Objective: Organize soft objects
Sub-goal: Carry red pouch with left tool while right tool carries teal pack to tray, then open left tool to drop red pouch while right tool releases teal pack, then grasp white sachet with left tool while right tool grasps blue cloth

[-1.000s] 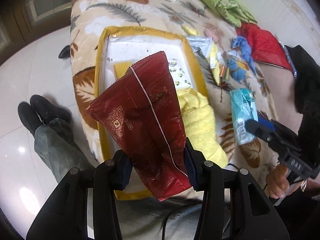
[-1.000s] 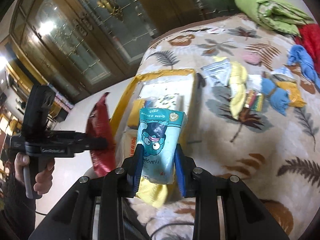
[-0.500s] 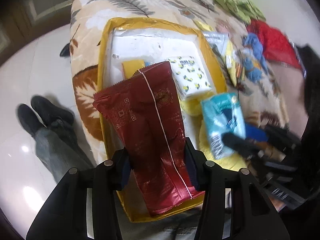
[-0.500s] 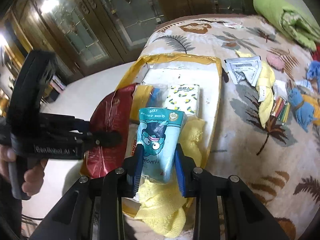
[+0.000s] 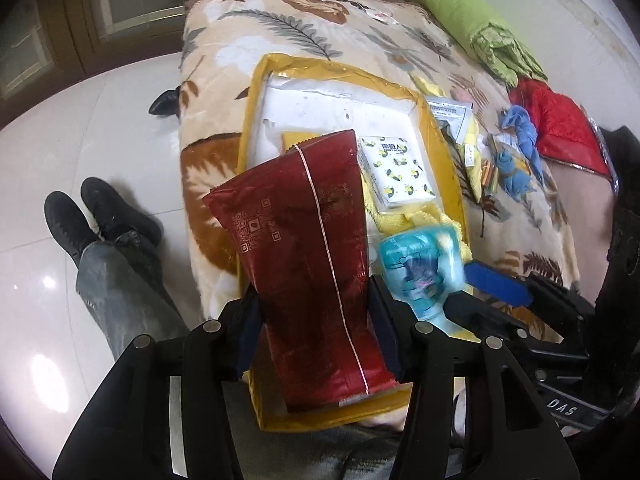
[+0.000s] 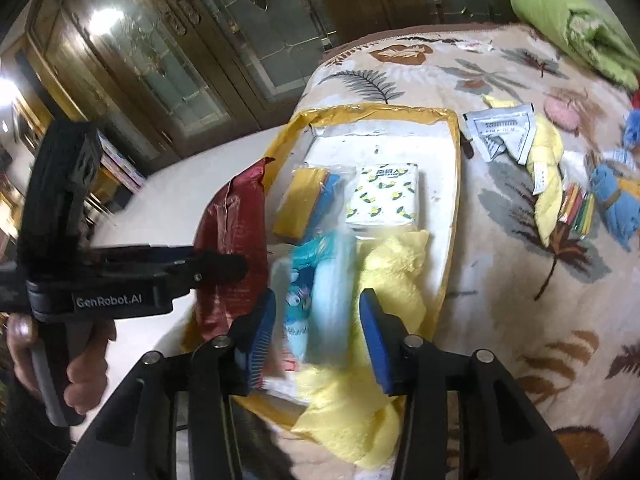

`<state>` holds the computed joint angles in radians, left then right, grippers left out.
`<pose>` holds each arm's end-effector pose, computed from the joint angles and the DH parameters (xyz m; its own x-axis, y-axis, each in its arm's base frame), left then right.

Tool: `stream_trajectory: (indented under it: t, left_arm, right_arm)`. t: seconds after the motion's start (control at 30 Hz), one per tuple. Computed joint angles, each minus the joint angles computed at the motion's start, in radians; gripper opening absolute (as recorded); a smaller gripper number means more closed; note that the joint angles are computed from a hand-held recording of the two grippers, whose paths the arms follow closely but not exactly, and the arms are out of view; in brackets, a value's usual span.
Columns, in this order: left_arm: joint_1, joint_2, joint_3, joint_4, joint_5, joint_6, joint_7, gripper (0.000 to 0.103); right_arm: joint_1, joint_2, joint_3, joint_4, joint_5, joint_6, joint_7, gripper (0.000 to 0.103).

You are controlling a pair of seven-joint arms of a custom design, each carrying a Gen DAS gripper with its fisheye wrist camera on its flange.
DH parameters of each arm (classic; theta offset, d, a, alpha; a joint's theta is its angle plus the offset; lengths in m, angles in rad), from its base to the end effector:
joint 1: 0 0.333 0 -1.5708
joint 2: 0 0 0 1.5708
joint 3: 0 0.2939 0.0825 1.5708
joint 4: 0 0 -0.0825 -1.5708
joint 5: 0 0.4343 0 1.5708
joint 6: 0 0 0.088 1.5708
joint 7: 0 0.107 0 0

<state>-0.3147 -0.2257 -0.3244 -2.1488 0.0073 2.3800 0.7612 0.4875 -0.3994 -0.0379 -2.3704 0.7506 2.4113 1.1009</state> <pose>0.4602 -0.3514 0.5013 0.1046 -0.9607 0.2570 -0.9154 -0.1940 -0.3528 0.4666 0.2288 0.4847 0.5062 -0.7272 -0.4636 -0.8277 -0.2587 -0.4980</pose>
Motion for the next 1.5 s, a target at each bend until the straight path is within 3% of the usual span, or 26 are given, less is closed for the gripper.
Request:
stream_trajectory:
  t: [0.07,0.23,0.37,0.43,0.53,0.67,0.87,1.0,1.13,1.33,1.5]
  left_arm:
    - [0.007,-0.029,-0.008,-0.037,0.010,0.047,-0.060,0.052]
    - [0.017,-0.049,-0.020,-0.057,0.009,0.092,-0.149,0.052]
    - [0.053,-0.087,-0.081,-0.058,0.143,0.143,-0.318,0.053]
    - [0.064,-0.083,-0.116,-0.030,0.212,0.143,-0.382,0.060]
    - [0.071,-0.027,-0.166,0.050,0.350,0.121,-0.481,0.063]
    - [0.015,0.132,-0.168,0.194,0.417,0.097,-0.491,0.063]
    - [-0.094,0.379,-0.131,0.435,0.541,0.017,-0.468,0.063]
    - [-0.140,0.520,-0.100,0.589,0.475,-0.048,-0.328,0.063]
    - [-0.158,0.558,-0.061,0.616,0.400,0.006,-0.283,0.063]
    - [-0.209,0.604,0.025,0.683,0.351,0.014,-0.290,0.063]
    - [-0.235,0.722,0.100,0.844,0.284,-0.031,-0.251,0.063]
  right_arm:
    - [0.005,-0.007,-0.017,-0.002,0.035,-0.021,-0.016,0.051]
    - [-0.016,-0.038,-0.037,-0.013,0.067,-0.045,-0.013,0.051]
    - [-0.042,-0.089,-0.068,-0.045,0.081,-0.054,-0.033,0.052]
    - [-0.060,-0.104,-0.088,-0.060,0.088,-0.056,-0.038,0.057]
    - [-0.092,-0.108,-0.114,-0.075,0.093,-0.061,-0.033,0.059]
    - [-0.152,-0.106,-0.131,-0.089,0.064,-0.051,-0.007,0.060]
    - [-0.208,-0.075,-0.177,-0.073,0.067,-0.086,-0.022,0.060]
    - [-0.239,-0.021,-0.191,-0.028,0.085,-0.116,-0.064,0.060]
    - [-0.268,0.053,-0.159,0.042,0.088,-0.085,-0.078,0.060]
    - [-0.300,0.183,-0.103,0.153,0.058,-0.041,-0.075,0.060]
    - [-0.331,0.301,-0.059,0.255,0.036,-0.016,-0.041,0.056]
